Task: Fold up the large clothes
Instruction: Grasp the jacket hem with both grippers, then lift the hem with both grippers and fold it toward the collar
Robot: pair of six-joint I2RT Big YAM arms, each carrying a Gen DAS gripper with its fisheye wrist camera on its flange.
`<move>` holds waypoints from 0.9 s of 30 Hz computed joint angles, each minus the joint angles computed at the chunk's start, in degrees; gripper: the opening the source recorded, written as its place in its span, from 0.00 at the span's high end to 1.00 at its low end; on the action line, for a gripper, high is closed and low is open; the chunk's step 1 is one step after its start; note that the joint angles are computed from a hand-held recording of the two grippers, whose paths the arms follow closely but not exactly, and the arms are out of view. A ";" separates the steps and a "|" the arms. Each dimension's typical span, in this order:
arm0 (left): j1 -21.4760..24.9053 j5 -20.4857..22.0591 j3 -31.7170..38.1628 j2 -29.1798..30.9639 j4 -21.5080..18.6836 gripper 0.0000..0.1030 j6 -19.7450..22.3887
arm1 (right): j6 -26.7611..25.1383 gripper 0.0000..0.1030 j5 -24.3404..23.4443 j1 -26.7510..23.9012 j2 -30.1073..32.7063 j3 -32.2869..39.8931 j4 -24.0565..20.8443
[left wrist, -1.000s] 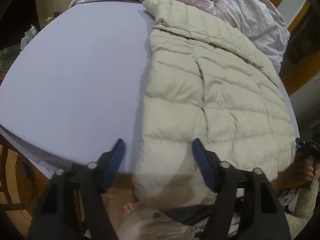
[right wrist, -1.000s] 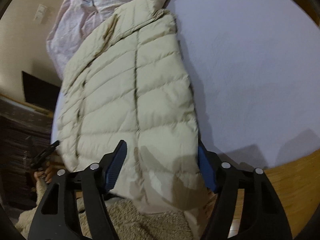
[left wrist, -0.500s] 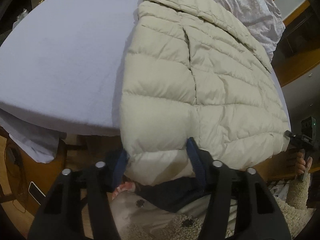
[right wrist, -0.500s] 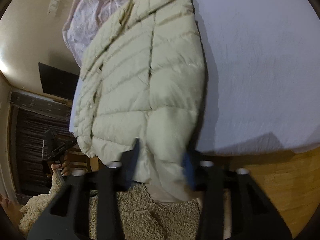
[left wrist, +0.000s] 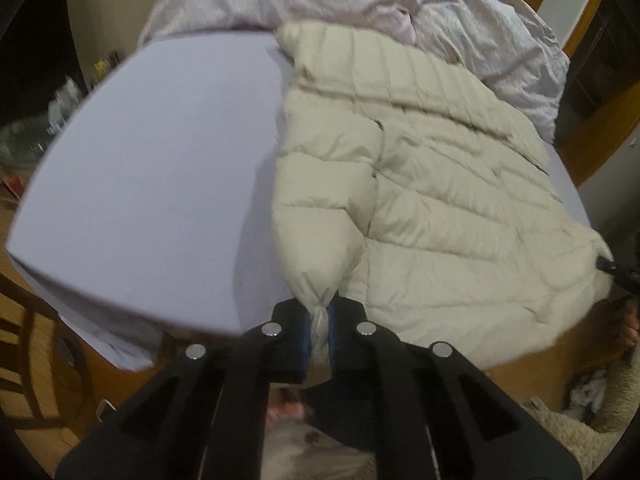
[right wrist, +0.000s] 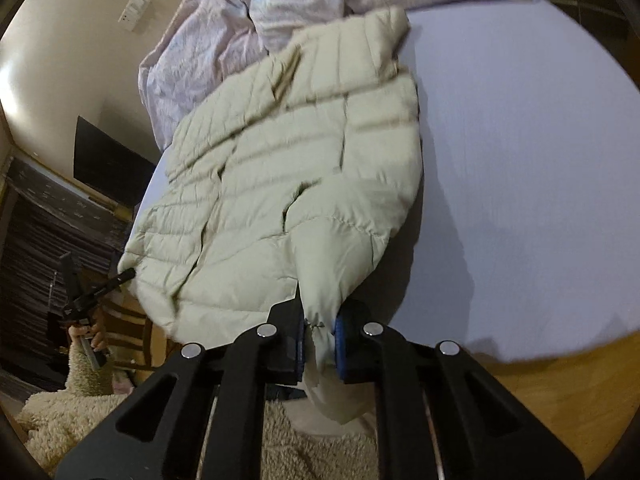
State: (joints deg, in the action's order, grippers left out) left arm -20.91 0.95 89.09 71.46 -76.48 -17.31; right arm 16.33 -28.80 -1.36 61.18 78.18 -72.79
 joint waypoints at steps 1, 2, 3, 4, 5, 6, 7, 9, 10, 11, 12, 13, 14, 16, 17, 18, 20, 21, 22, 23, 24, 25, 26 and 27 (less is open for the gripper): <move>-0.26 -1.56 1.20 0.78 0.17 0.93 0.45 | 0.10 0.89 0.80 0.32 0.41 0.52 0.46; -0.58 -2.92 2.30 1.55 0.19 0.93 0.66 | 0.22 0.89 1.73 0.72 0.97 1.08 0.99; -0.74 -4.00 3.33 2.28 0.19 0.93 0.94 | 0.13 0.89 2.59 1.04 1.72 1.86 1.38; -0.75 -4.99 4.58 3.21 0.20 0.93 1.26 | 0.22 0.89 3.81 1.49 2.72 2.93 1.83; -0.67 -5.59 5.79 4.09 0.14 0.93 1.42 | 0.31 0.89 4.76 1.85 3.47 3.81 2.10; -0.52 -5.95 6.88 4.86 0.03 0.93 1.49 | 0.38 0.89 5.60 2.13 4.10 4.55 2.39; -0.30 -6.55 8.68 6.17 0.03 0.93 1.56 | 0.90 0.89 6.96 2.74 5.30 5.94 2.90; 0.05 -7.41 10.68 7.60 0.22 0.93 2.04 | 1.67 0.89 9.39 3.51 7.74 8.79 3.58; 0.11 -7.98 12.15 8.67 0.33 0.93 2.19 | 2.04 0.89 10.60 4.00 8.64 9.83 3.84; 0.16 -8.46 13.70 9.77 0.32 0.93 2.22 | 2.47 0.89 12.00 4.44 10.04 11.51 4.02; 0.28 -8.92 15.93 11.28 0.24 0.93 2.46 | 2.93 0.89 12.85 4.75 11.22 12.91 4.05; 0.36 -9.23 17.49 12.32 0.14 0.93 2.64 | 3.32 0.89 13.36 4.89 12.29 14.24 3.94; 0.53 -9.39 19.55 13.68 -0.12 0.93 2.77 | 3.88 0.89 13.73 5.03 13.53 15.70 3.89; 0.83 -9.33 23.99 16.51 -1.02 0.93 2.66 | 5.06 0.89 14.25 4.97 15.99 18.64 4.09; 1.05 -9.35 26.35 18.00 -1.56 0.93 2.64 | 5.46 0.89 14.45 4.92 16.65 19.58 4.17; 1.18 -9.62 29.44 19.96 -2.26 0.93 2.63 | 5.94 0.89 14.58 4.79 17.27 20.39 4.46; 1.05 -10.41 33.51 22.57 -3.11 0.93 2.69 | 6.97 0.89 14.54 4.35 19.05 22.68 5.01; 0.99 -10.95 36.37 24.40 -3.86 0.93 2.80 | 7.41 0.89 14.52 4.11 19.93 23.78 5.10; 0.95 -11.43 39.59 26.47 -4.83 0.93 2.85 | 7.96 0.89 14.60 3.87 21.07 25.19 5.08; 0.92 -11.64 41.52 27.70 -5.47 0.93 2.88 | 8.28 0.89 14.84 3.68 22.20 26.59 5.02; 0.87 -12.04 45.03 29.97 -6.71 0.93 2.85 | 8.46 0.89 15.28 3.54 23.25 27.89 4.91; 0.82 -12.29 47.36 31.45 -7.58 0.93 2.80 | 8.65 0.89 15.57 3.43 24.11 28.97 4.75; 0.76 -12.73 50.52 33.49 -8.77 0.93 2.79 | 8.90 0.89 15.81 3.27 25.17 30.22 4.62; 0.72 -13.06 53.02 35.10 -9.73 0.93 2.78 | 9.04 0.89 15.92 3.12 25.97 31.14 4.52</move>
State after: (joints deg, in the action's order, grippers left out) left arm -20.19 -12.11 142.11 106.56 -86.21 -14.53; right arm 25.36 -12.88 1.76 87.14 109.32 -68.27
